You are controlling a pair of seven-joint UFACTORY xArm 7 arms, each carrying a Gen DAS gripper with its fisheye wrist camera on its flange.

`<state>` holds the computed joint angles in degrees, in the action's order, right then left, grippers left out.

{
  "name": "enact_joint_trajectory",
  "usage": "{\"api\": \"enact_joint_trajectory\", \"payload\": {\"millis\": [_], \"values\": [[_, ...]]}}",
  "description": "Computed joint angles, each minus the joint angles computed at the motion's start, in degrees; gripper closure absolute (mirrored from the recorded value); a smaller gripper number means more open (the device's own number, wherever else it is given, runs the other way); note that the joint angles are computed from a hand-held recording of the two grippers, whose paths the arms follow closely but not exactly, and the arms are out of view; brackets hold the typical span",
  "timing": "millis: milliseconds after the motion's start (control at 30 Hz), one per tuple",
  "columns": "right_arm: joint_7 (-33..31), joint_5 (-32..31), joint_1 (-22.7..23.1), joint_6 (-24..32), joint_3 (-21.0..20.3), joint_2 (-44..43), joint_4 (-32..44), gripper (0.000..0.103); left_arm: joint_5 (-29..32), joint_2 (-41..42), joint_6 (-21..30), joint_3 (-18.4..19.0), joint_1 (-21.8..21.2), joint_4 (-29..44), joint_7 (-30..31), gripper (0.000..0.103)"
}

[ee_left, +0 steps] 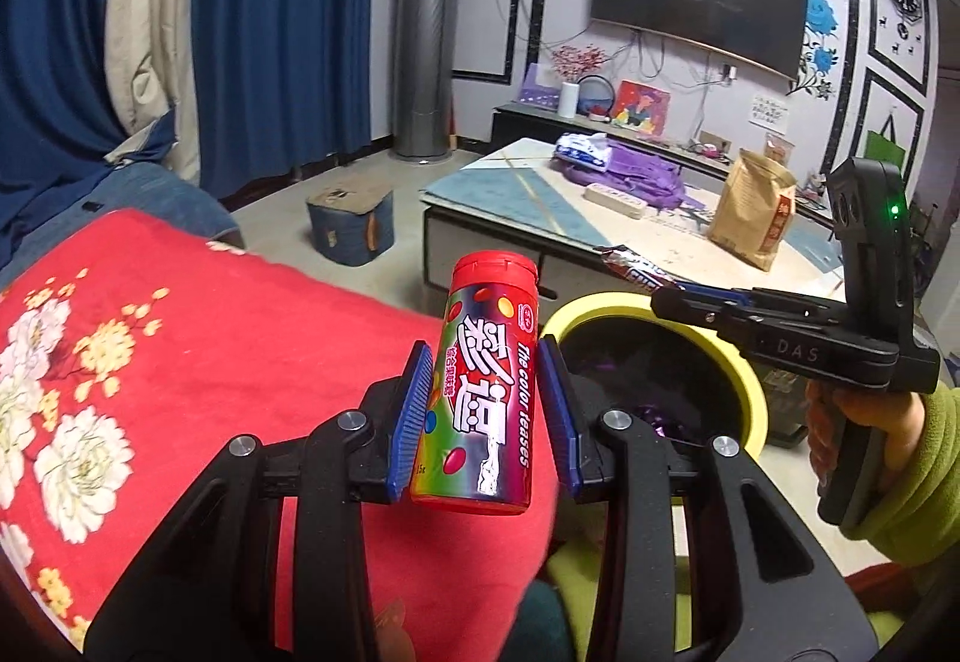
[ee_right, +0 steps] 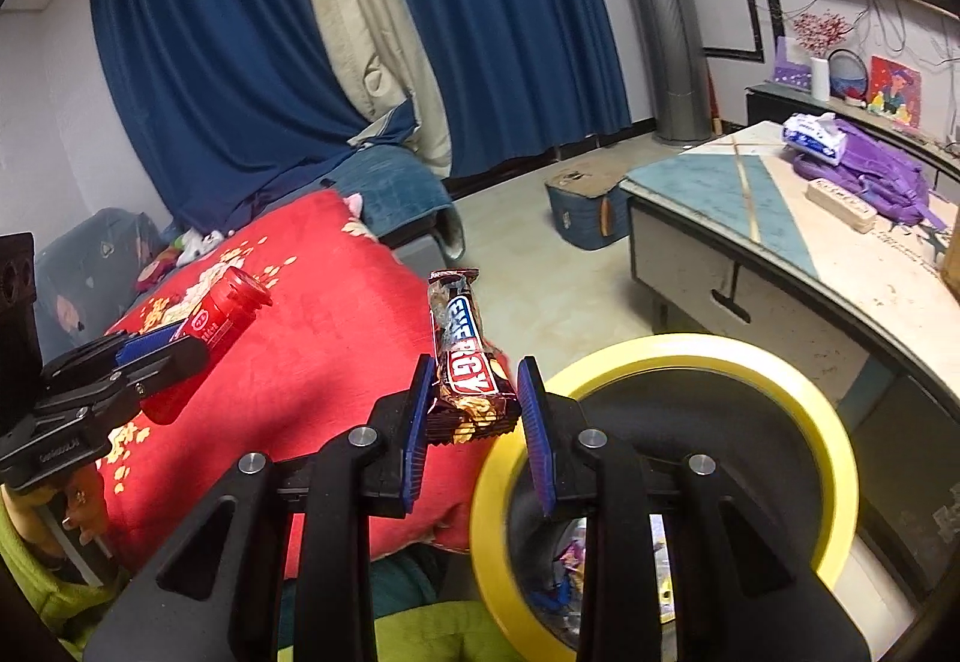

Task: Collect trash
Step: 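Carry the candy tube and chocolate bar over the yellow bin, then open both tools to drop the candy tube and chocolate bar into the bin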

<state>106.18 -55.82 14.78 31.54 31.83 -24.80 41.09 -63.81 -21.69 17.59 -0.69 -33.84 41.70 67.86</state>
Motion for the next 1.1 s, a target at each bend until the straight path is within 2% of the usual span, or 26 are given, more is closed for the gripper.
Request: {"api": "enact_joint_trajectory", "payload": {"millis": [133,400,900,1100], "values": [[-0.4,1.8,0.8,2.2,0.1,-2.3,-1.6,0.076,-1.4,0.6,-0.3,-0.9,-1.3,0.5,0.8,0.074],[-0.6,7.3,1.0,3.2,0.9,-8.0,-6.4,0.076,-3.7,2.1,-0.4,-3.3,-2.9,1.4,2.8,0.074],[-3.8,18.5,1.3,7.0,4.4,-16.0,-12.4,0.076,-5.3,5.9,0.0,-7.0,-3.8,3.7,4.9,0.074],[-3.9,21.2,2.0,8.3,5.2,-16.8,-13.9,0.076,-5.2,8.0,0.4,-8.5,-3.7,5.3,3.6,0.074]]}}
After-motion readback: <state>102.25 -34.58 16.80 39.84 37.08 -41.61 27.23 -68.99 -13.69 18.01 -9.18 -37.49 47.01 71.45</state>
